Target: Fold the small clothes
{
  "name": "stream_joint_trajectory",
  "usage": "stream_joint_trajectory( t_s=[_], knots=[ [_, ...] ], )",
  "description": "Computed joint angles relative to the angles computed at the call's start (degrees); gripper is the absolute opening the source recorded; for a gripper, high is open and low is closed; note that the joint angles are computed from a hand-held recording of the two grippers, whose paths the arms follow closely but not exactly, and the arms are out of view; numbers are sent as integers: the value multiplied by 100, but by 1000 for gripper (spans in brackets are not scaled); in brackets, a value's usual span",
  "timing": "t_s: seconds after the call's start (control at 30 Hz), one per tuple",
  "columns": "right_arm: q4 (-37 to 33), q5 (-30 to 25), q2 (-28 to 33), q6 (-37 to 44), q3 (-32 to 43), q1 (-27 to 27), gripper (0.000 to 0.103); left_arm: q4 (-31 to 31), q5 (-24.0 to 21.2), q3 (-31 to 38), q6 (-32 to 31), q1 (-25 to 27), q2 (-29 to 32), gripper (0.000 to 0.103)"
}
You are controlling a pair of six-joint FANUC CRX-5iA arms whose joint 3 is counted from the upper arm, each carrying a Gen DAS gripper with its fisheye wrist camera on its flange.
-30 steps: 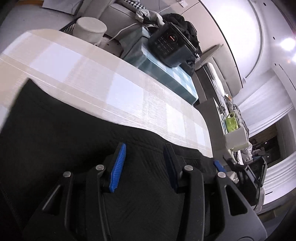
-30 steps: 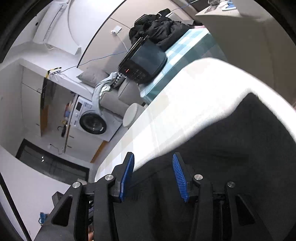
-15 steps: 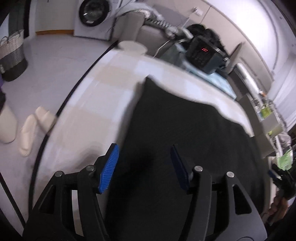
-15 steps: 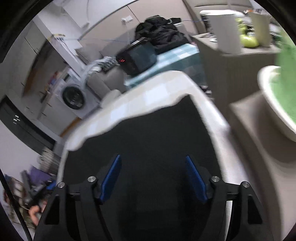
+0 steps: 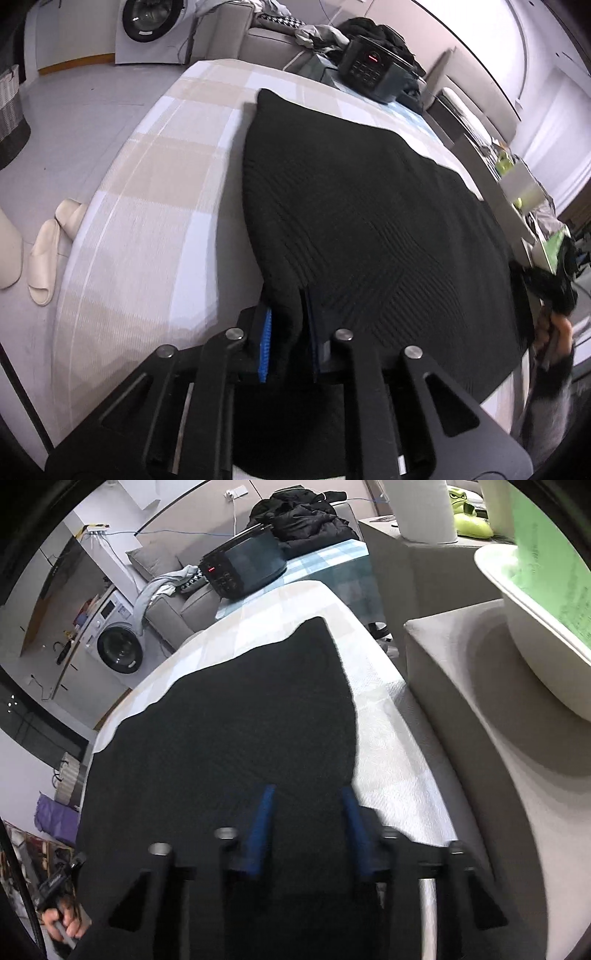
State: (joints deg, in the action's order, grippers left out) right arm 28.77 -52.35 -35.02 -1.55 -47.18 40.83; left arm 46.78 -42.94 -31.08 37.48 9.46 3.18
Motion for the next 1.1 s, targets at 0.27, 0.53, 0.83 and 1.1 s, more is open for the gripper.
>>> stream_joint_trajectory(
  t_s=[0.27, 0.53, 0.83, 1.1],
  knots=[
    [-315, -139, -124, 338, 150, -11, 31, 308, -291, -264, -35, 276, -186, 13],
    [-100, -632, -540, -75, -124, 809, 31, 617, -182, -45, 118, 39, 212, 12],
    [495, -685, -234, -265, -85, 785, 15, 265, 649, -64, 596, -127, -17, 6],
    [429, -1361, -1239, -918, -415, 1840, 44, 383, -278, -262, 59, 275, -235, 42]
  ],
)
